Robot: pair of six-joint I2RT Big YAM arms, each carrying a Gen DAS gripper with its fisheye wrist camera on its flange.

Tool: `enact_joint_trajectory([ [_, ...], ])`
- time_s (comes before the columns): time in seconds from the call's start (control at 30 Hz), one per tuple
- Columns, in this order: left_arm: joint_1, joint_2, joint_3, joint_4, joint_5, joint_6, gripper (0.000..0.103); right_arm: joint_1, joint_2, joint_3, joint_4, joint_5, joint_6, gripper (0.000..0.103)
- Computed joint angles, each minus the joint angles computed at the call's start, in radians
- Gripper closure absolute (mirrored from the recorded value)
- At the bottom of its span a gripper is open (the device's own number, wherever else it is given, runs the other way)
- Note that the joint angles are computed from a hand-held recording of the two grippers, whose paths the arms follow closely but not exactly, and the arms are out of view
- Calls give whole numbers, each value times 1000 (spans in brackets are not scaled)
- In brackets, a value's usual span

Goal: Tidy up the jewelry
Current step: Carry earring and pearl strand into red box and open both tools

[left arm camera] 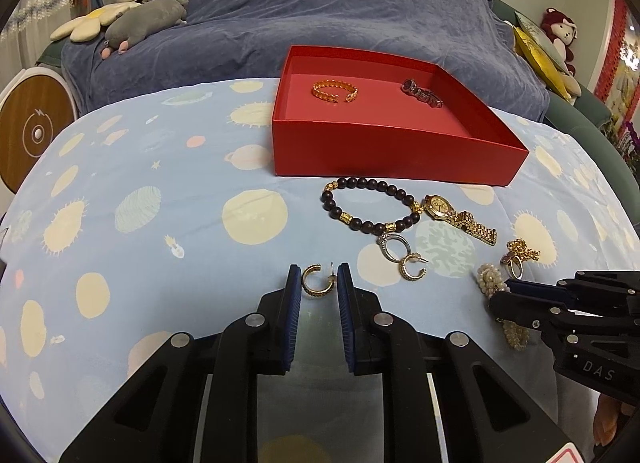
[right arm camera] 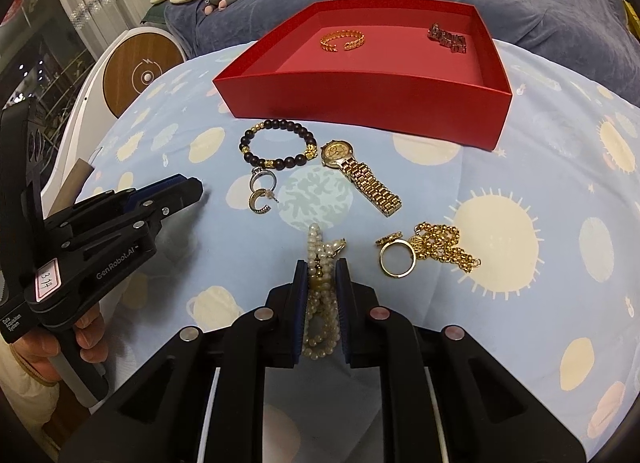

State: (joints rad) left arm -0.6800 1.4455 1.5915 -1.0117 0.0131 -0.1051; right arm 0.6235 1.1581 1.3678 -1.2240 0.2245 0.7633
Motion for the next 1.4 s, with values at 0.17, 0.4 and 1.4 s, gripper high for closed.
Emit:
enact_joint_trajectory([
  [0.17, 0, -3, 0, 0, 1, -3, 88, 3, 3, -1, 4, 9, -7, 87],
  [0.4, 4, -6, 15, -6, 11, -18, 88, 11, -4, 12, 16, 37, -21, 90],
  [1.4, -14, 583, 897, -250, -10, 3, 88, -429, 197, 247, 148, -83, -242, 90],
])
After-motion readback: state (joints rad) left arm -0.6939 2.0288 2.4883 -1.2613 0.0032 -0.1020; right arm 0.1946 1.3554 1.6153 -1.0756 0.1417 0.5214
